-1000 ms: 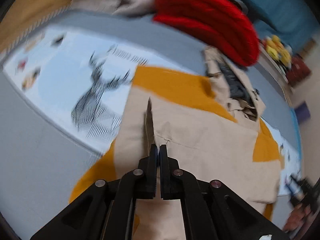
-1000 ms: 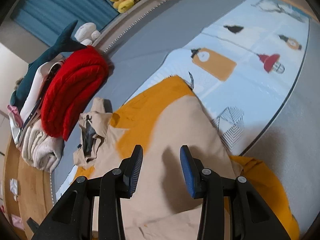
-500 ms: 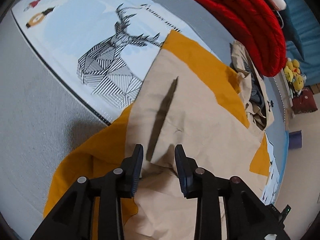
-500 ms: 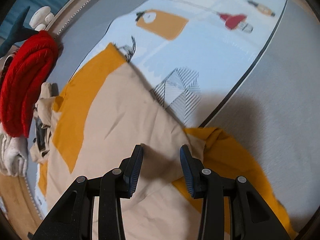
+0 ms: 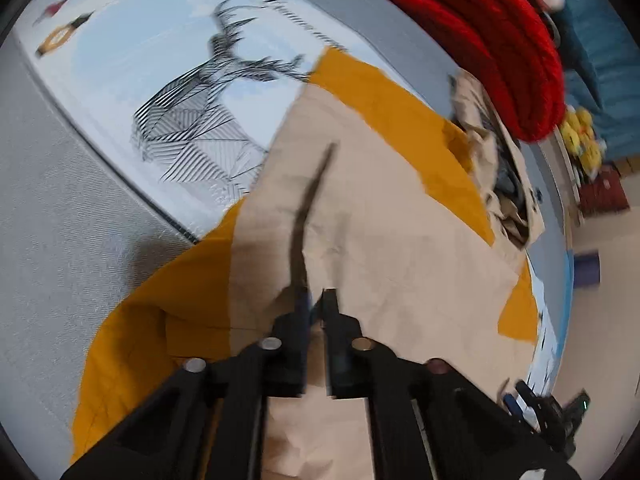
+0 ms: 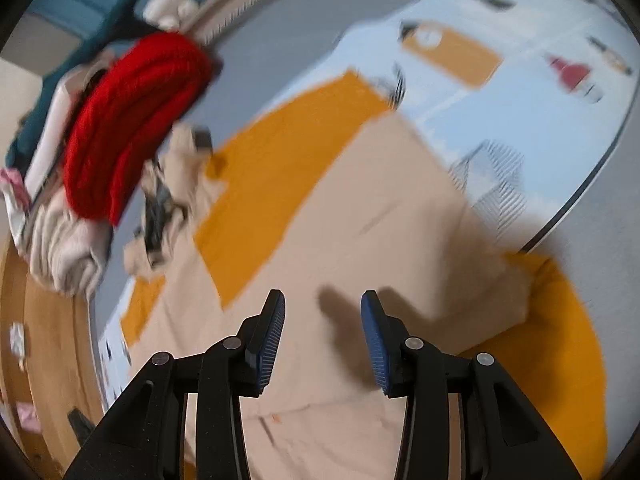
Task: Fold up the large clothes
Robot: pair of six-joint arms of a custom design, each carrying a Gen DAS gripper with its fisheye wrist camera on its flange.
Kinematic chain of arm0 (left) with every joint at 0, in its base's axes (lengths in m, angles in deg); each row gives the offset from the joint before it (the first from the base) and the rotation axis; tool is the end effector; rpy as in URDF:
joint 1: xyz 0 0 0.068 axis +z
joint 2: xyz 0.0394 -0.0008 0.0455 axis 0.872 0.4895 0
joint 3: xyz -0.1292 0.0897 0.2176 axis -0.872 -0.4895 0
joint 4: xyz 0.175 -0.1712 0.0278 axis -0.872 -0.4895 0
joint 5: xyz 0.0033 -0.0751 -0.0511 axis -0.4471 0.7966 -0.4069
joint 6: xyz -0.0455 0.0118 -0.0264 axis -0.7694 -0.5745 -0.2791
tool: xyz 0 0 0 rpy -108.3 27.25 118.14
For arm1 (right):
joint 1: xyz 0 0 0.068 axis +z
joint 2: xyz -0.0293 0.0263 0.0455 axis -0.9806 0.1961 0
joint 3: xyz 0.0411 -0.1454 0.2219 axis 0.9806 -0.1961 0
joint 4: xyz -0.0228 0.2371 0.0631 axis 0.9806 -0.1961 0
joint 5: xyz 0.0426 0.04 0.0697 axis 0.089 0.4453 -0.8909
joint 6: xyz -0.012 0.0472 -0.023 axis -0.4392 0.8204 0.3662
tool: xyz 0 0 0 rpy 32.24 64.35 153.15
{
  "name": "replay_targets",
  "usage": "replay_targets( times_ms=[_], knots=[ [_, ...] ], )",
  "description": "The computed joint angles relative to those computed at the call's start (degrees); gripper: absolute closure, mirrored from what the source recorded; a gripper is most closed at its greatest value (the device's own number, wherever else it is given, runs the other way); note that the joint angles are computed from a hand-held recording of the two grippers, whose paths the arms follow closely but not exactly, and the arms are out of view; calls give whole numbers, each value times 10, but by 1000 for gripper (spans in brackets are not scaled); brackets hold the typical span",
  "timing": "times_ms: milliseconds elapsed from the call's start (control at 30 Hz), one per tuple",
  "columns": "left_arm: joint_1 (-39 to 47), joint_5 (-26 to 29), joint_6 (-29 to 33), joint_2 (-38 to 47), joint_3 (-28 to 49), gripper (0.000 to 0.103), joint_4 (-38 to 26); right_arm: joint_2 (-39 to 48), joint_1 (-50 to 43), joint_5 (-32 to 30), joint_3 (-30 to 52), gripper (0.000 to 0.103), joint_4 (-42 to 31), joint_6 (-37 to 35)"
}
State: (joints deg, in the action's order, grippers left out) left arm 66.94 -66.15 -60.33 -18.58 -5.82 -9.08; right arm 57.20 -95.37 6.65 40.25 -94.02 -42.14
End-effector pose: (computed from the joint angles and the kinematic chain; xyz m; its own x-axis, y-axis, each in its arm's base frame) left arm 0.0903 0.0062 0.2568 -0.4306 -0.8854 -0.1754 -0.7700 0.4617 -0.4404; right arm 0.3703 -0.0926 0.2363 -0.9732 0.1186 -0.1969 0.0144 0.8865 0.4625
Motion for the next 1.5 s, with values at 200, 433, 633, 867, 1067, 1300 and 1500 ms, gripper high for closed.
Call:
replay_targets(
  times_ms=[200, 433, 633, 867, 1067, 1300, 1500],
  knots=[
    [-138, -112, -64, 37, 87, 100, -61, 26, -18, 120, -1, 61, 25, 52],
    [-261, -244, -117, 143, 132, 95, -131, -41, -13, 155, -44, 61, 105, 68],
    [-219, -125, -51, 125, 55, 81, -13, -81, 18, 70, -61, 57, 115, -11],
    [-290, -147, -158, 185, 64, 81, -29, -22, 27, 146, -57, 55, 48, -31],
    [-415, -255, -196, 277, 169, 77, -62, -108, 31, 104, -104, 55, 122, -51],
    [-369, -114, -229, 266, 35, 78, 83, -64, 41, 179, -121, 55, 117, -51],
    [-453, -226, -250, 323, 167, 79, -23, -140, 46, 145, -151, 55, 145, -55]
  ],
)
